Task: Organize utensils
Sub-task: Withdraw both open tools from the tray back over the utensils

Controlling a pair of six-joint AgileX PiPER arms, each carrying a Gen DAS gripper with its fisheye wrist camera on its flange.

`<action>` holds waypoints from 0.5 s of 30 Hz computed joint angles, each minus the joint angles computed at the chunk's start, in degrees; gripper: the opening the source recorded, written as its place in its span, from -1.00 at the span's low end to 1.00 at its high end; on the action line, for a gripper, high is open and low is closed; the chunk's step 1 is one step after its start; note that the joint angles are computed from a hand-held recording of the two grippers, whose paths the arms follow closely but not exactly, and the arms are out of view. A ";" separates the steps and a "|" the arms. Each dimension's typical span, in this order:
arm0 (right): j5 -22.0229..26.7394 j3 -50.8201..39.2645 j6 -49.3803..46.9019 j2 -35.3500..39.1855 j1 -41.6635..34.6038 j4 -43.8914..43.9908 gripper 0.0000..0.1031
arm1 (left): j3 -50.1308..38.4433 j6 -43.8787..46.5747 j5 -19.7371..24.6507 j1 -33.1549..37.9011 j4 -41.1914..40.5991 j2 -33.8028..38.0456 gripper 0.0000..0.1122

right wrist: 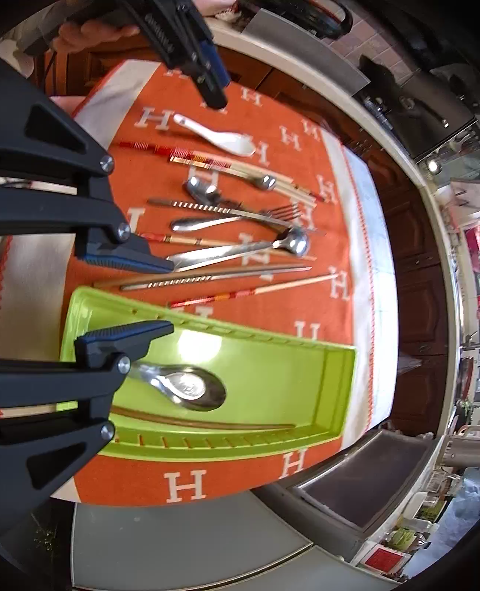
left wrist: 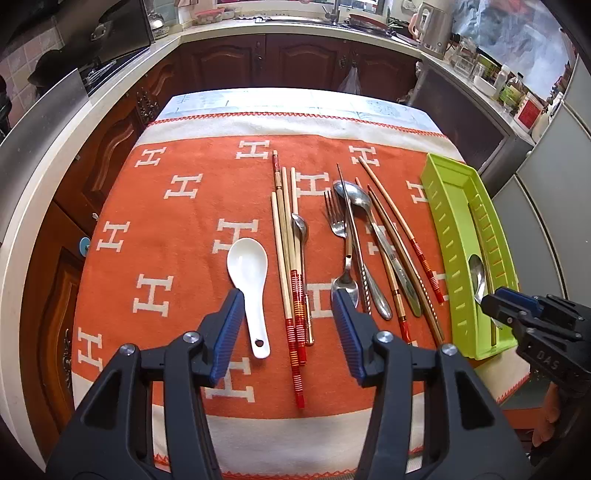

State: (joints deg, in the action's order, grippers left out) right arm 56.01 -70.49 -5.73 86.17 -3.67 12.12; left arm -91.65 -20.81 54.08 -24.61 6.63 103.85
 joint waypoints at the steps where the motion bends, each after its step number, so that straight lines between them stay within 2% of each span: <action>1: 0.14 -0.49 -0.11 -0.13 0.28 0.21 -0.50 | 0.08 0.01 -0.10 0.17 -0.13 -0.05 -0.16; 15: -1.41 -4.80 1.11 2.48 7.71 -1.88 -0.50 | 1.28 2.16 -1.32 4.18 -3.25 0.46 -0.15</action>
